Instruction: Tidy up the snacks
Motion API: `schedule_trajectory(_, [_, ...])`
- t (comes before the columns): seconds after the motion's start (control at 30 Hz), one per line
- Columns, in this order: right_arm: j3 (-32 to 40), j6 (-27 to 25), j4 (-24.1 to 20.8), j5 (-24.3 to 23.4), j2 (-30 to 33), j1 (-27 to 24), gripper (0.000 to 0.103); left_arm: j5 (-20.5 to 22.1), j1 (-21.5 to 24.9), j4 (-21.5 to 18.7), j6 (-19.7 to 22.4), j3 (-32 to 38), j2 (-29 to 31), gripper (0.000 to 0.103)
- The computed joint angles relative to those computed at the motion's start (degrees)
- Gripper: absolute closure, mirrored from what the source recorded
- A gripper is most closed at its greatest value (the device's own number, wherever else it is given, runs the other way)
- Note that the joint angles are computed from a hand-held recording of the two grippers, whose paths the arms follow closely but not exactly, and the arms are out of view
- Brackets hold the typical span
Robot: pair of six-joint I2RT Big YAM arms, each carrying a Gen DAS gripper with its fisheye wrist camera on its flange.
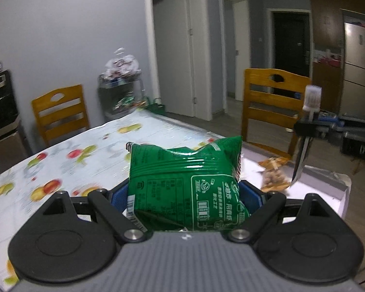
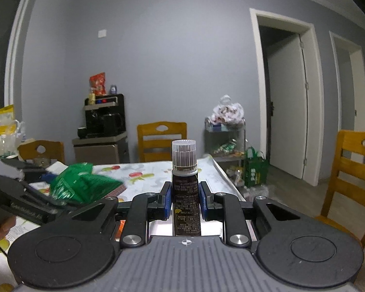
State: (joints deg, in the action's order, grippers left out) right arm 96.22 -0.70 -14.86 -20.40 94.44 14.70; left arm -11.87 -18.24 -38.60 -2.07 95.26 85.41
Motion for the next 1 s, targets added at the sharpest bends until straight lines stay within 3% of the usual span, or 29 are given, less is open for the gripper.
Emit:
schedule_trajectory(0.13, [0.3, 0.7, -3.0, -1.2, 0.6, -0.9, 0.079, 1.9, -0.9, -1.4, 0.1, 6.0, 5.7, 0.013])
schedule_trajectory(0.53, [3.6, -0.7, -11.1, -2.3, 3.4, -1.4, 0.079, 0.3, -3.0, -9.3, -4.5, 27.9, 22.8, 0.013])
schedule_trajectory(0.83, [7.1, -2.2, -15.9, -3.1, 5.9, -1.1, 0.079, 2.9, -0.8, -20.7, -20.6, 45.3, 33.6, 0.013])
schedule_trajectory(1.0, [8.5, -3.6, -16.5, -2.0, 7.0, -0.5, 0.079, 5.4, 0.5, -28.5, -26.4, 56.7, 40.0, 0.013])
